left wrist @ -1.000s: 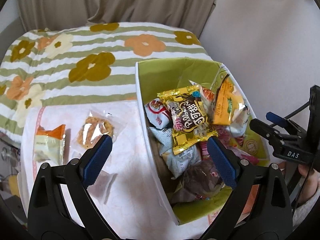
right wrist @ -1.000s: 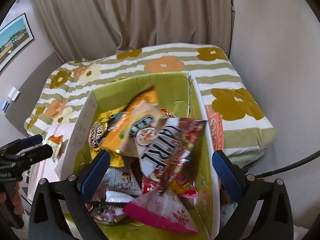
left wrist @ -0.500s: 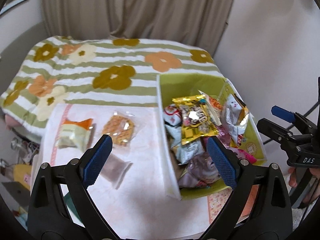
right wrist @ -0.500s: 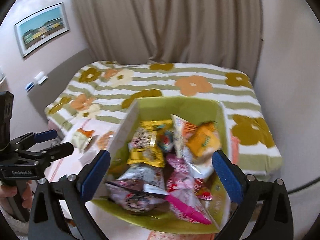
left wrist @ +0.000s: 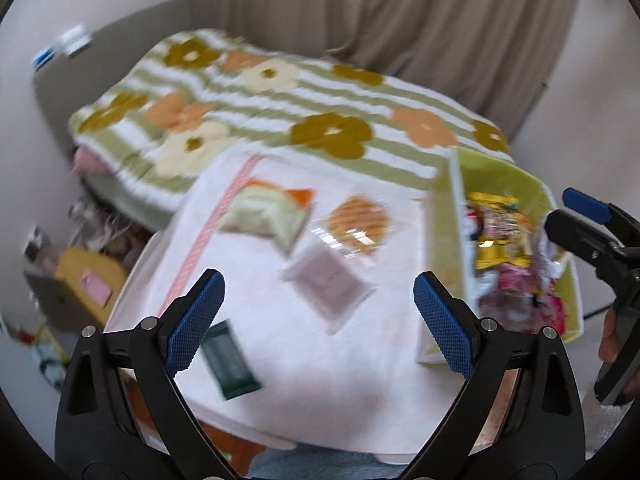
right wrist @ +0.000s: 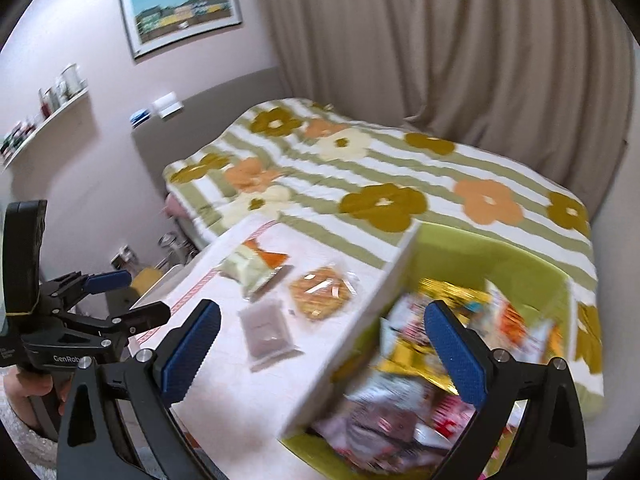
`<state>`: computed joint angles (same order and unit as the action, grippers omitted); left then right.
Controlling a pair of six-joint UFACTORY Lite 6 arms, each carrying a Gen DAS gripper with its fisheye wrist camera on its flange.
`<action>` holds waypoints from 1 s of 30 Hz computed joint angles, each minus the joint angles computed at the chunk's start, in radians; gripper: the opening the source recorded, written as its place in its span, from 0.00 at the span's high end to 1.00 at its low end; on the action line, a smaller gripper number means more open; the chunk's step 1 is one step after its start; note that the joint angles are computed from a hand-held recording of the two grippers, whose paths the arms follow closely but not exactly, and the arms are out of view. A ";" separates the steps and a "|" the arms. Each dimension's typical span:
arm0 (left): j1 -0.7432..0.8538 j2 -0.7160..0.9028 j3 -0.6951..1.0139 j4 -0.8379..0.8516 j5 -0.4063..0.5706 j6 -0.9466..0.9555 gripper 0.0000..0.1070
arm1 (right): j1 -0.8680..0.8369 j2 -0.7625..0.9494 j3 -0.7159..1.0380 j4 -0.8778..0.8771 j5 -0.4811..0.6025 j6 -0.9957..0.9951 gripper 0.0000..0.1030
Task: Organize snacks
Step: 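Grasp the dark green bar with the left gripper while the right grasps the white pouch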
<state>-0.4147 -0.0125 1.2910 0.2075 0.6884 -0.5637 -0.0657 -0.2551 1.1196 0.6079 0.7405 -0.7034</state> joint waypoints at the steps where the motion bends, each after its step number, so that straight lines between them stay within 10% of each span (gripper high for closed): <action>1: 0.027 -0.007 -0.022 -0.020 -0.002 0.016 0.11 | 0.052 0.041 0.022 -0.026 -0.022 0.031 0.01; 20: 0.403 0.181 -0.397 -0.540 -0.197 0.496 0.12 | 0.390 0.765 0.441 -0.326 0.033 0.317 0.01; 30: 0.357 0.312 -0.392 -0.577 -0.264 0.456 0.35 | 0.427 0.883 0.535 -0.366 0.091 0.323 0.01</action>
<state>-0.0574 0.2995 0.8991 -0.3697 0.4247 -0.1074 0.3615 0.6275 1.6548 0.2416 0.8315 -0.3801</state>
